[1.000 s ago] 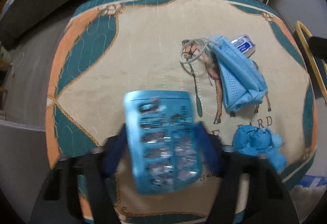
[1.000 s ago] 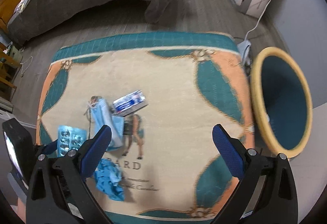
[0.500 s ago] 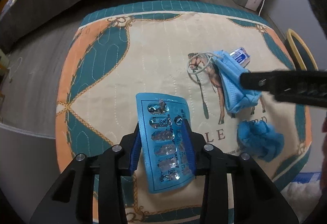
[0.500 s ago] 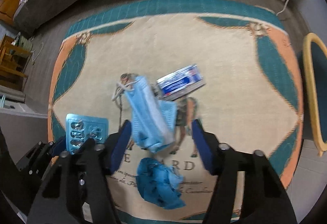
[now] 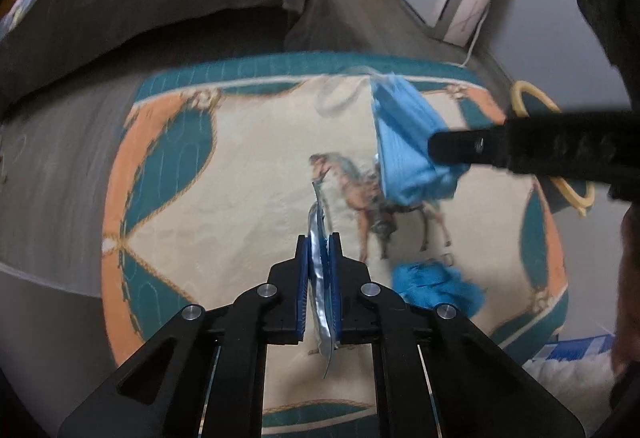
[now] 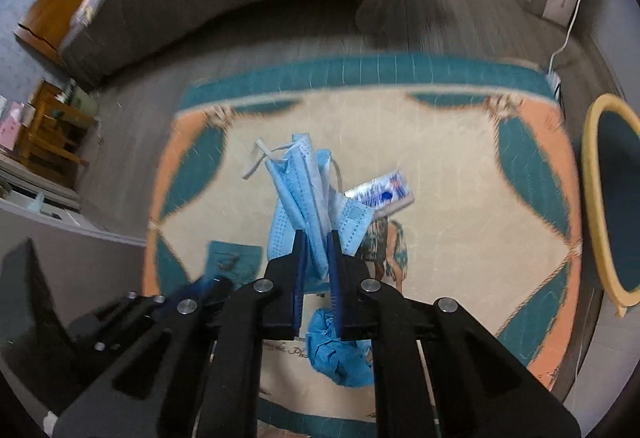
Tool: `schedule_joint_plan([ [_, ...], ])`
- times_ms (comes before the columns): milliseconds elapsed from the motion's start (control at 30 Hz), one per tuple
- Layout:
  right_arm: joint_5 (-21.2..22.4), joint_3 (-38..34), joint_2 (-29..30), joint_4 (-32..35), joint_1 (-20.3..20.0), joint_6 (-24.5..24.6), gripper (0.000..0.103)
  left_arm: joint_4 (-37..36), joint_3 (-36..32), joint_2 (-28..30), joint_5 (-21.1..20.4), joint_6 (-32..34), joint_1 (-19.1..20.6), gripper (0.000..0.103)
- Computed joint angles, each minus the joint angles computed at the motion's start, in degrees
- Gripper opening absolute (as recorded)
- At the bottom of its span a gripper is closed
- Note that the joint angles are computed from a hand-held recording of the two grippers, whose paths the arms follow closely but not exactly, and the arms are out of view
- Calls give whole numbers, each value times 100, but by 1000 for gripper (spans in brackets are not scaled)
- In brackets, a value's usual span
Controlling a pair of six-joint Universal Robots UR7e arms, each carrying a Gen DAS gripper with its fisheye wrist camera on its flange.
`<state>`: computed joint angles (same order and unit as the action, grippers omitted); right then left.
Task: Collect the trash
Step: 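Carry the blister pack and face mask over the wastebasket with both tools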
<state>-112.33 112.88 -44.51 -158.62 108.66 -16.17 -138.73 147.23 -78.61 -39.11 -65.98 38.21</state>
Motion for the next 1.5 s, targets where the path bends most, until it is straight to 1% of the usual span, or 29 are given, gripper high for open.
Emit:
schedule_joint_plan([
  [100,-19,108,-261,-181,41,-114,10,144,-119,86,151,11,-142,10],
  [167,-20,180,-464,-249,-5,-183,10,60,-158,99,189,-6,-212,10],
  [333,-150,285,-765,-378,-189,-243,10,138,-300,191,330,-76,-410,10],
  [500,-235,330,-1031,-386,-398,-320,10,32,-473,457,424,-13,-542,10],
  [667,-234,359,-1211,-406,-518,-418,10,-245,-645,746,480,234,-604,10],
  [1100,-221,252,-1434,-357,-861,-527,10,-1172,-1041,1425,513,994,-569,10],
  [1267,-227,206,-1511,-358,-1007,-571,10,-1436,-1207,1706,466,1260,-516,10],
  [1500,-232,135,-1595,-352,-1213,-657,10,-1605,-1461,2078,425,1569,-469,10],
])
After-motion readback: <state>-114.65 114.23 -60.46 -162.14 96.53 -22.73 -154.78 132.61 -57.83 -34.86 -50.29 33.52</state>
